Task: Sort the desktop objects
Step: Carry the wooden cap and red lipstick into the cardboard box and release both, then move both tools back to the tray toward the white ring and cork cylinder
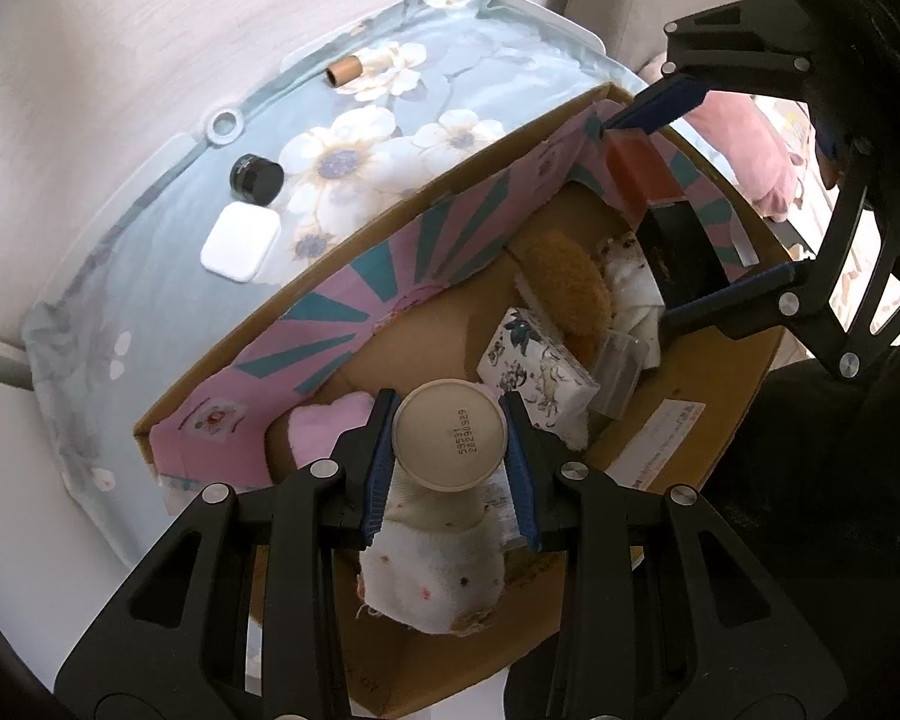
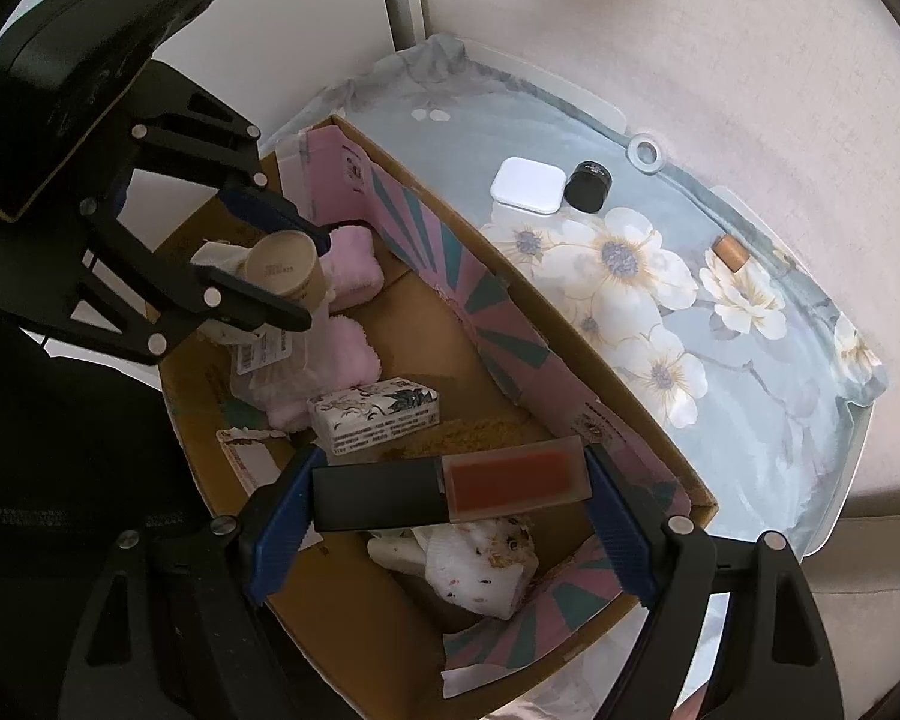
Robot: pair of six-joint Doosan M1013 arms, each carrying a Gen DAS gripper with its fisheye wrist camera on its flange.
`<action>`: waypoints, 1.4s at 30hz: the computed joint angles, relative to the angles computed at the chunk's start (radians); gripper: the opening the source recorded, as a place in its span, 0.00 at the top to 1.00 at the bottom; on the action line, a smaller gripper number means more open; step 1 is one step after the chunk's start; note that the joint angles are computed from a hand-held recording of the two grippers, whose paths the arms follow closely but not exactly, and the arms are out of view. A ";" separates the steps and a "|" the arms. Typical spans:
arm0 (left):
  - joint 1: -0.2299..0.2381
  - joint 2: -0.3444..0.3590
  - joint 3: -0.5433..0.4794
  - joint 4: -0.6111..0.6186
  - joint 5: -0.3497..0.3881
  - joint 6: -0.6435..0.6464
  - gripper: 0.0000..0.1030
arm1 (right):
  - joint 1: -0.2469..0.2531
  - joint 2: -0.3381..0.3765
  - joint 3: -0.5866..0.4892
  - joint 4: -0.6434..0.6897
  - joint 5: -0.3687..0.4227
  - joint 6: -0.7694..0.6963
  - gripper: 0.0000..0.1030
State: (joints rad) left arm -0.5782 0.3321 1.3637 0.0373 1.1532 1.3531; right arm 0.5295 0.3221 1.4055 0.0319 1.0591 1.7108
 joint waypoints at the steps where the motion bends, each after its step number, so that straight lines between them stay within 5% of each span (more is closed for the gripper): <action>1: -0.001 0.001 -0.002 0.000 0.004 0.002 0.71 | 0.000 0.000 0.000 0.000 0.001 -0.001 0.21; 10: 0.007 0.003 -0.015 -0.032 0.019 0.003 0.66 | 0.001 0.001 -0.004 0.007 0.014 -0.004 0.21; 11: 0.008 0.002 -0.015 -0.037 0.018 -0.006 0.55 | 0.000 0.003 -0.006 0.010 0.018 -0.005 0.21; 12: 0.007 0.001 -0.015 -0.033 0.018 -0.009 0.13 | -0.001 0.004 -0.007 0.017 0.020 -0.005 0.20; 13: 0.005 -0.002 -0.014 -0.024 0.013 -0.013 0.01 | -0.005 0.004 -0.006 0.032 0.023 0.001 0.20; 16: 0.008 -0.011 -0.008 -0.031 -0.001 -0.014 0.00 | -0.011 0.011 -0.007 0.055 0.050 0.014 0.17; 19: 0.010 -0.017 -0.006 0.003 -0.001 -0.034 0.00 | -0.012 -0.009 0.017 0.056 0.004 0.006 0.00; 42: 0.074 -0.025 -0.046 0.041 -0.042 -0.181 0.00 | -0.029 -0.047 -0.018 -0.096 0.012 0.213 0.00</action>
State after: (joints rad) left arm -0.5043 0.3069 1.3172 0.0781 1.1114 1.1719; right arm 0.5006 0.2752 1.3875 -0.0644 1.0710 1.9237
